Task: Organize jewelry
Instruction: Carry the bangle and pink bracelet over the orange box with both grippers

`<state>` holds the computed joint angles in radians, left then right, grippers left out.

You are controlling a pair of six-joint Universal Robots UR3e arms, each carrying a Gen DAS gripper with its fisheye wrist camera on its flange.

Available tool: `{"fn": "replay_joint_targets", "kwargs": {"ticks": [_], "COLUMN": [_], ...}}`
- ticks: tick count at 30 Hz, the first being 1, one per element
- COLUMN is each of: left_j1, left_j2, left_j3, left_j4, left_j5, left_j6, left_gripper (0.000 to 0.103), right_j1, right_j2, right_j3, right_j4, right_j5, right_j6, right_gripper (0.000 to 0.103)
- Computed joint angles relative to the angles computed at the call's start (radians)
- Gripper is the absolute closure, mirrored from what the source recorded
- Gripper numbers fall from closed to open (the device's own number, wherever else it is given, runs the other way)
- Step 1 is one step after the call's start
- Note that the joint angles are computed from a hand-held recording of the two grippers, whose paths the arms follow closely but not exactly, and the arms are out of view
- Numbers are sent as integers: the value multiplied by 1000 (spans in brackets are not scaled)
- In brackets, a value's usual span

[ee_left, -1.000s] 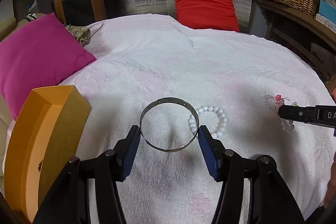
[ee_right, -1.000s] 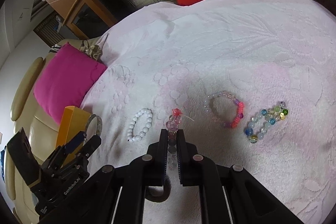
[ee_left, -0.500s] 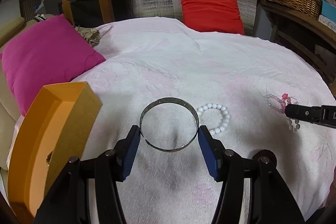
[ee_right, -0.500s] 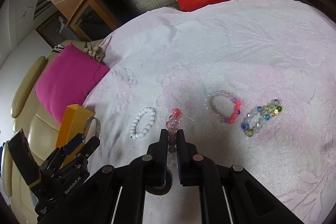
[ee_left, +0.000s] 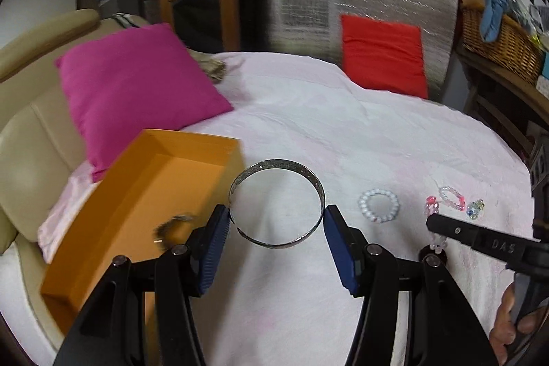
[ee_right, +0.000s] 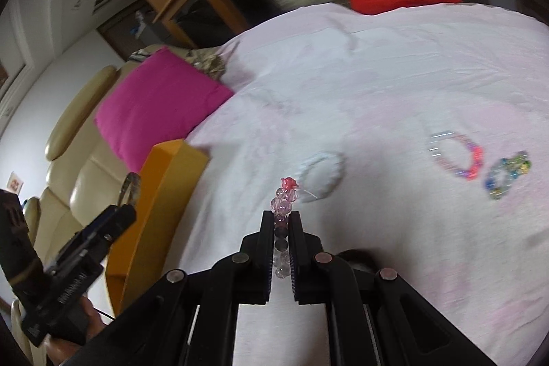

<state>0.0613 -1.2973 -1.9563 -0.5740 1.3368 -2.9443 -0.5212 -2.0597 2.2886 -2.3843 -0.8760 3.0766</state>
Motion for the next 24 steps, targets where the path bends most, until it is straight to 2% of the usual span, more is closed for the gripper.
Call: {"fn": "replay_joint_targets", "kwargs": {"ticks": [6, 9, 13, 19, 24], "left_j1": [282, 441, 651, 842, 847], "left_j2": [175, 223, 259, 204, 102], "left_j3": [-18, -17, -26, -28, -45], "left_j4": [-199, -290, -372, -400, -332], "left_j5": [-125, -187, -267, -310, -254], "left_j6": [115, 184, 289, 371, 377], "left_gripper": [45, 45, 45, 45, 45], "right_j1": [249, 399, 587, 821, 936], "right_j2": [121, 236, 411, 723, 1029], "right_j3": [-99, -204, -403, -818, -1240], "right_j4": [-142, -212, -235, -119, 77], "right_j5": [-40, -109, -194, -309, -360], "right_j6": [145, 225, 297, 334, 345], "right_gripper": [94, 94, 94, 94, 94]}}
